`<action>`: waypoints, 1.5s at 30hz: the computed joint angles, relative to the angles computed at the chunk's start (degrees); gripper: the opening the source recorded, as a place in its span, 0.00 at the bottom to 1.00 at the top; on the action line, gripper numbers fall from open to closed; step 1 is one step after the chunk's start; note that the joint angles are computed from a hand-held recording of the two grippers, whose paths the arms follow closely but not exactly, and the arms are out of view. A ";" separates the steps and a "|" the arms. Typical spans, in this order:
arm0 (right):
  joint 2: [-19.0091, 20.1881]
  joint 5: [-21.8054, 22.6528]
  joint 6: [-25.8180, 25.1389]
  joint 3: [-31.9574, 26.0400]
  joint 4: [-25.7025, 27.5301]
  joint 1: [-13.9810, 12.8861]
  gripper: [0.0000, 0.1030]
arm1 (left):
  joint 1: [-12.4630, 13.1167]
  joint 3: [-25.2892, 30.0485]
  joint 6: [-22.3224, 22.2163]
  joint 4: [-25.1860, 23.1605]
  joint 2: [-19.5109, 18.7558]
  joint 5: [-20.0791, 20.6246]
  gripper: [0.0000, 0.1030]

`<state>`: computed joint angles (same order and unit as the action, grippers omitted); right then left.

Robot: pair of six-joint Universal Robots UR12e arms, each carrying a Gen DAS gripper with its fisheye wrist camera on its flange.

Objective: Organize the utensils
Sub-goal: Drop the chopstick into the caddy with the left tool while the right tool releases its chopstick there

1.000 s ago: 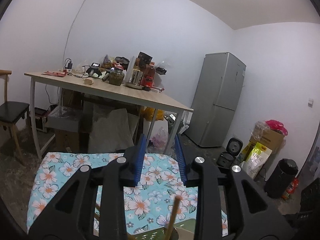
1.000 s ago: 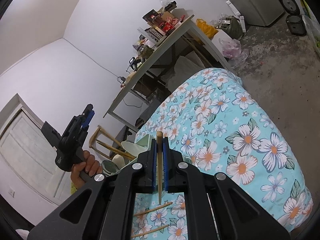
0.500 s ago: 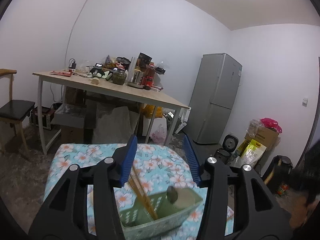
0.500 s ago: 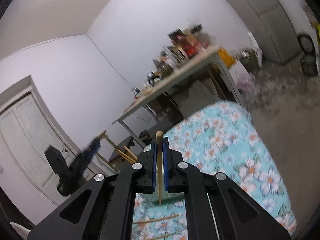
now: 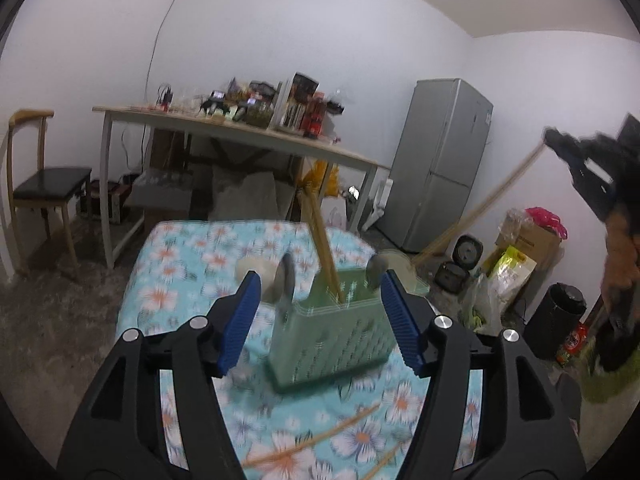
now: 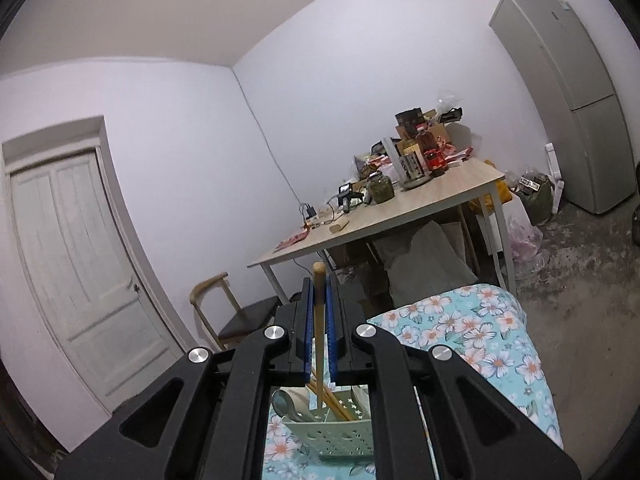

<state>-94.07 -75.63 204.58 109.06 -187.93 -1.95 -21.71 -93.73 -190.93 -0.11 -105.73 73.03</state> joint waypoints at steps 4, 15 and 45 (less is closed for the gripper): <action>2.55 -1.86 -1.77 -2.78 3.35 1.40 0.06 | 0.77 -1.75 -0.60 -1.37 0.57 -0.76 0.58; 6.87 -5.40 -5.67 -7.41 10.67 4.00 0.06 | 1.79 -2.47 -2.17 -1.57 0.57 -0.73 0.58; 1.11 -0.91 1.86 2.22 17.58 0.09 0.50 | 1.42 -2.17 -2.42 -4.13 0.45 0.44 0.61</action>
<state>-92.96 -76.54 206.44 111.28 -170.35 -1.85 -20.30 -95.90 -193.35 -4.24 -105.28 73.48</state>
